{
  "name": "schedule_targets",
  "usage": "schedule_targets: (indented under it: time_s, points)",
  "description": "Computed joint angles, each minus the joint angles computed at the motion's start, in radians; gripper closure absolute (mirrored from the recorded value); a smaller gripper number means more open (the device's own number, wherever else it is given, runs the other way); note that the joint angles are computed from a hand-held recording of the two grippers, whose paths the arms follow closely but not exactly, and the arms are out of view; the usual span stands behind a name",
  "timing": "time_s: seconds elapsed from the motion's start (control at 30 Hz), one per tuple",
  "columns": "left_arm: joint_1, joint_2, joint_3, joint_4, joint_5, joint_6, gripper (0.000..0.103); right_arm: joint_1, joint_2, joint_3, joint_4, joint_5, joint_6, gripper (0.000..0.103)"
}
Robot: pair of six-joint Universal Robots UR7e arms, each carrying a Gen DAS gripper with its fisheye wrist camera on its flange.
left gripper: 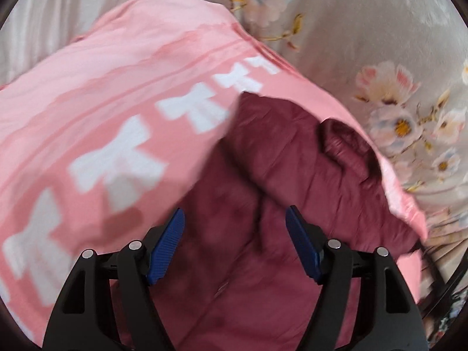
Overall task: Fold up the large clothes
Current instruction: 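Grasp the jacket hem with both grippers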
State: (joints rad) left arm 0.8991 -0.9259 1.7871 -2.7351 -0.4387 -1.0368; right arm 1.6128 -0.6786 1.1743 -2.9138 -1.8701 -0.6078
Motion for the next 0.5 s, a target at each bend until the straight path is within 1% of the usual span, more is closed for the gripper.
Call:
schedule_targets:
  time_s: [0.03,0.07,0.1,0.13,0.2,0.23,0.27,0.3,0.33,0.37,0.4,0.43,0.47,0.5]
  points:
    - [0.017,0.028,-0.041,-0.043,-0.019,0.056,0.034,-0.006,0.005,-0.013,0.017,-0.004,0.010,0.102]
    - [0.038,0.053,-0.084,-0.049,-0.046,0.091,0.034,-0.011,0.015,-0.029,0.026,-0.011,0.014,0.102]
    - [0.051,0.066,-0.109,-0.041,-0.066,0.095,0.034,-0.015,0.022,-0.036,0.023,-0.021,0.013,0.102]
    - [0.073,0.085,-0.139,-0.063,-0.103,0.115,0.034,-0.022,0.025,-0.038,0.018,-0.030,0.013,0.102]
    - [0.100,0.108,-0.176,-0.065,-0.126,0.102,0.034,-0.032,0.030,-0.046,0.035,-0.034,0.028,0.102]
    - [0.116,0.121,-0.201,-0.029,-0.123,0.067,0.035,-0.039,0.032,-0.049,0.049,-0.035,0.037,0.102]
    - [0.126,0.127,-0.214,-0.001,-0.116,0.041,0.041,-0.043,0.037,-0.055,0.060,-0.037,0.041,0.102]
    - [0.133,0.130,-0.220,0.014,-0.113,0.029,0.050,-0.048,0.044,-0.062,0.074,-0.040,0.042,0.102]
    - [0.142,0.136,-0.233,0.049,-0.106,0.011,0.055,-0.052,0.043,-0.057,0.079,-0.038,0.040,0.102]
    - [0.146,0.138,-0.238,0.077,-0.094,-0.007,0.067,-0.056,0.047,-0.057,0.087,-0.038,0.038,0.102]
    - [0.146,0.142,-0.242,0.110,-0.065,-0.032,0.079,-0.057,0.048,-0.053,0.089,-0.039,0.035,0.102]
    - [0.146,0.142,-0.244,0.135,-0.046,-0.047,0.085,-0.060,0.051,-0.051,0.092,-0.039,0.030,0.102]
    - [0.147,0.140,-0.241,0.155,-0.029,-0.065,0.096,-0.062,0.054,-0.049,0.093,-0.041,0.024,0.102]
    - [0.148,0.138,-0.230,0.147,-0.020,-0.071,0.098,-0.063,0.056,-0.047,0.090,-0.045,0.019,0.102]
